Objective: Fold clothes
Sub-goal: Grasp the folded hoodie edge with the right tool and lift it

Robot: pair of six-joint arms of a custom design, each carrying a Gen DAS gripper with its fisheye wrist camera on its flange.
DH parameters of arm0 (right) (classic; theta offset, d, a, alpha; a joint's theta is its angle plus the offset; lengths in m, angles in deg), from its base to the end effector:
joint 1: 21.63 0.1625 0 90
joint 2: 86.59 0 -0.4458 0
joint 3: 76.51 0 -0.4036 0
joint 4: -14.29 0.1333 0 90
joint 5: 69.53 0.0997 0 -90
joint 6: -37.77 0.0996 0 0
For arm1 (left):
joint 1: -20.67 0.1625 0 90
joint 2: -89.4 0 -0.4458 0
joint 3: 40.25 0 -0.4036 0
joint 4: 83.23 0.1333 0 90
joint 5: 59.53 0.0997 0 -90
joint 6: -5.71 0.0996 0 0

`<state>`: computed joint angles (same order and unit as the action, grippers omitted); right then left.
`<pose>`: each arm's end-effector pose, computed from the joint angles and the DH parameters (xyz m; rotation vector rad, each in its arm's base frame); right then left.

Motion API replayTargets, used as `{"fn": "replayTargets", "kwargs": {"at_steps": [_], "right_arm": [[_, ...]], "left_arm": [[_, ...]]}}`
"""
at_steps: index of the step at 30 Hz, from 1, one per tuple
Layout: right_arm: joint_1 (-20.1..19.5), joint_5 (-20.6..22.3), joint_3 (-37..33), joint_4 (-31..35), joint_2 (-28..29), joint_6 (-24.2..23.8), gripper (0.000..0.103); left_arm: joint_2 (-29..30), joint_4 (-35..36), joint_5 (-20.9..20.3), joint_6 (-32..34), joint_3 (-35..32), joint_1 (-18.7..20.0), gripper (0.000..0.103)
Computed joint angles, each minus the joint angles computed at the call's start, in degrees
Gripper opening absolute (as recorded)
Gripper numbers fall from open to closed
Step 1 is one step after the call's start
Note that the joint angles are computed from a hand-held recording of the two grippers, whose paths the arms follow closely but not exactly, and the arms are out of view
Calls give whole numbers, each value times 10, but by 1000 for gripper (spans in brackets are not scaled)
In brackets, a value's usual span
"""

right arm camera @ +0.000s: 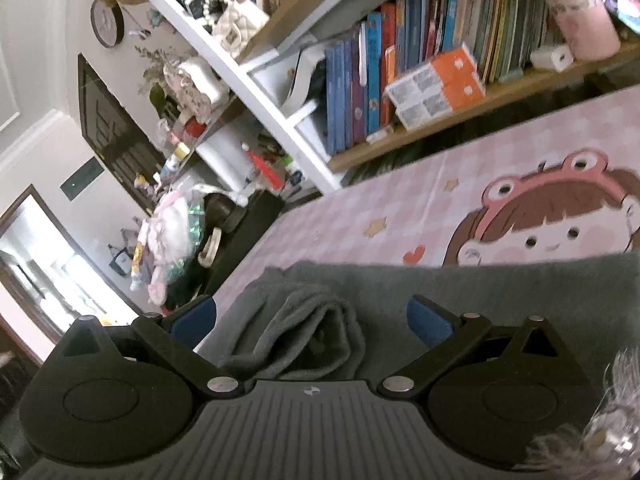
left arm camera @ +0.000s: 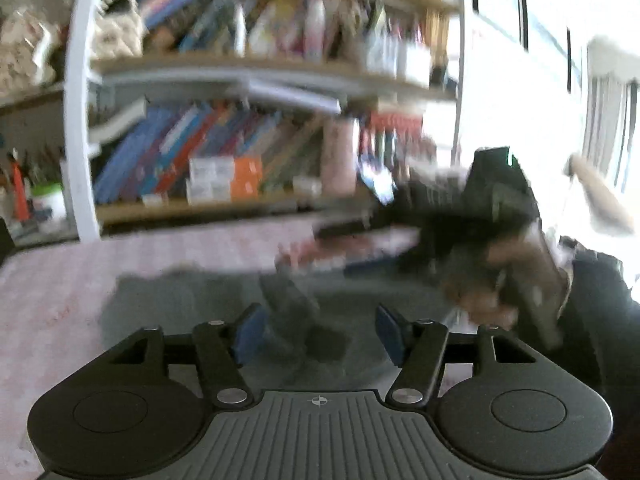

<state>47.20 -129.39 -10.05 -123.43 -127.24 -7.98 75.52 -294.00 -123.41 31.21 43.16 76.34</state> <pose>-0.1274 -0.8366 0.2345 -0.7342 2.6887 -0.8627 -0.2519 -0.6830 -0.0869 1.0036 2.3007 -1.2373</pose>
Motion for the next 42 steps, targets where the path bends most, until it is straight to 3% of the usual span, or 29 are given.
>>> {"fn": "replayTargets", "kwargs": {"at_steps": [3, 5, 6, 7, 10, 12, 14, 19, 23, 25, 27, 29, 30, 31, 33, 35, 38, 40, 42], "right_arm": [[1, -4, 8, 9, -2, -12, 99], [1, 7, 30, -8, -10, -39, 70], [1, 14, 42, -18, -14, -54, 33], [1, 20, 53, -27, -19, -69, 17], [1, 45, 66, 16, -27, -142, 16], [5, 41, 73, 44, -30, -183, 16], [11, 20, 85, 25, -28, -195, 16], [23, -77, 75, -25, -12, -134, 11], [4, -59, 38, 47, -9, -84, 8], [1, -49, 47, 30, -15, -86, 8], [-1, -39, 59, 9, -20, -89, 10], [-3, -29, 70, -12, -26, -92, 16], [-4, -28, 70, -10, -26, -92, 30], [-3, -29, 66, -8, -24, -88, 55], [0, -45, 77, -54, -22, -69, 78], [3, -59, 82, -89, -19, -58, 76], [5, -79, 63, -63, -10, -46, 71], [6, -91, 47, -35, -2, -42, 51], [6, -86, 36, -7, 2, -39, 48]], "left_arm": [[0, -47, 25, -26, -1, 5, 56], [0, -32, 27, -60, -1, 13, 48], [1, -11, 30, -64, -2, 14, 45], [2, 10, 32, -67, -4, 15, 45], [9, 39, 31, -43, -8, 13, 45], [7, 48, 23, -47, -7, 15, 45], [5, 60, 18, -56, -6, 18, 45], [1, 74, 24, -57, -1, 16, 51], [-11, -3, 27, -44, 25, 13, 56], [-17, -43, 28, -54, 33, 17, 57], [-16, -80, 53, -82, 27, 21, 66], [-10, -106, 83, -113, 13, 29, 74], [-9, -105, 90, -127, 7, 34, 76], [-10, -89, 94, -148, 2, 41, 76], [-14, -48, 100, -191, -10, 52, 76], [-16, -3, 102, -232, -24, 62, 75], [-14, 28, 65, -255, -41, 75, 74], [-15, 52, 27, -278, -50, 87, 71], [-19, 69, -19, -307, -50, 101, 48]]}}
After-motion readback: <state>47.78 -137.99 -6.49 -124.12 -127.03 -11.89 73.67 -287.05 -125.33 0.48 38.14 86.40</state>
